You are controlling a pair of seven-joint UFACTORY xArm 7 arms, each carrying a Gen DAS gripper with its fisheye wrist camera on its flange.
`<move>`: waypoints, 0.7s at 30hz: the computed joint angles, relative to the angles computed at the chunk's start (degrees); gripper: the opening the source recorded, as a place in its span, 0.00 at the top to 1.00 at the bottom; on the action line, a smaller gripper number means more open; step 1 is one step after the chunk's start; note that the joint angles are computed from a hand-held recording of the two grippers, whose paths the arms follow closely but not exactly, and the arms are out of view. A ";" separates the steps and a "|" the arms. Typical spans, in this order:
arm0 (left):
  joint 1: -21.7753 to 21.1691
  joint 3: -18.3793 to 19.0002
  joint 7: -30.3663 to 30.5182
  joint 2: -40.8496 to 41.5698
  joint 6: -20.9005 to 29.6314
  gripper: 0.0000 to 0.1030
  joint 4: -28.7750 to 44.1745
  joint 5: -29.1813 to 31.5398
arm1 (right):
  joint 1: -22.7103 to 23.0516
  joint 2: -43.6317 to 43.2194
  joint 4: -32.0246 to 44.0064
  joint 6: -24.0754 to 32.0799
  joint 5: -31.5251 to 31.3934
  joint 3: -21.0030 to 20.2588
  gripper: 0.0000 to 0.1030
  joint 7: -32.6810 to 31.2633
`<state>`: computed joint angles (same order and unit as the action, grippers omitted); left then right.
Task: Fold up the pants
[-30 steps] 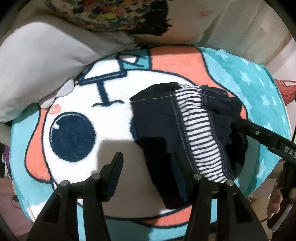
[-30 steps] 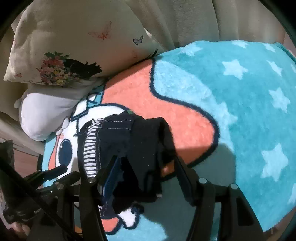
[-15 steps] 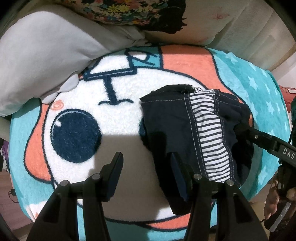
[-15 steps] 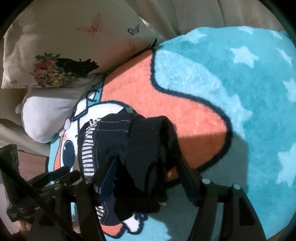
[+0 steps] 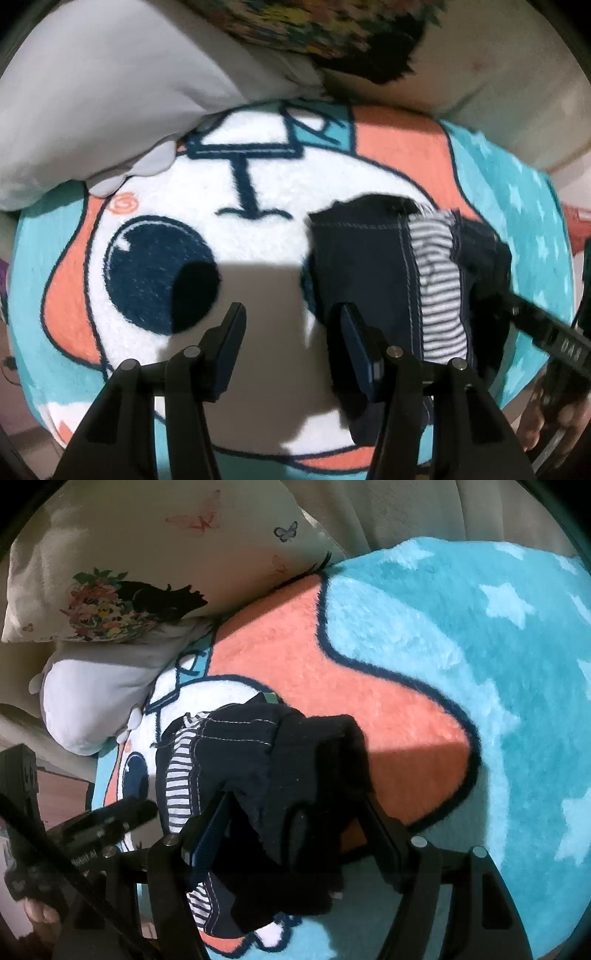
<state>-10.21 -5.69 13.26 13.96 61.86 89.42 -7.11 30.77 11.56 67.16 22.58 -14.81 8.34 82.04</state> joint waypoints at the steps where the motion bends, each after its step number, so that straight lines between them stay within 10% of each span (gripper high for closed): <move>1: -0.11 0.16 -0.48 0.29 -0.17 0.49 0.20 0.55 | 0.12 0.01 0.17 0.33 -0.28 -0.07 0.25 0.10; 21: 5.69 -1.82 5.89 6.05 7.45 0.48 6.41 -16.53 | 0.44 2.63 2.70 -0.49 0.33 -0.22 0.22 -5.08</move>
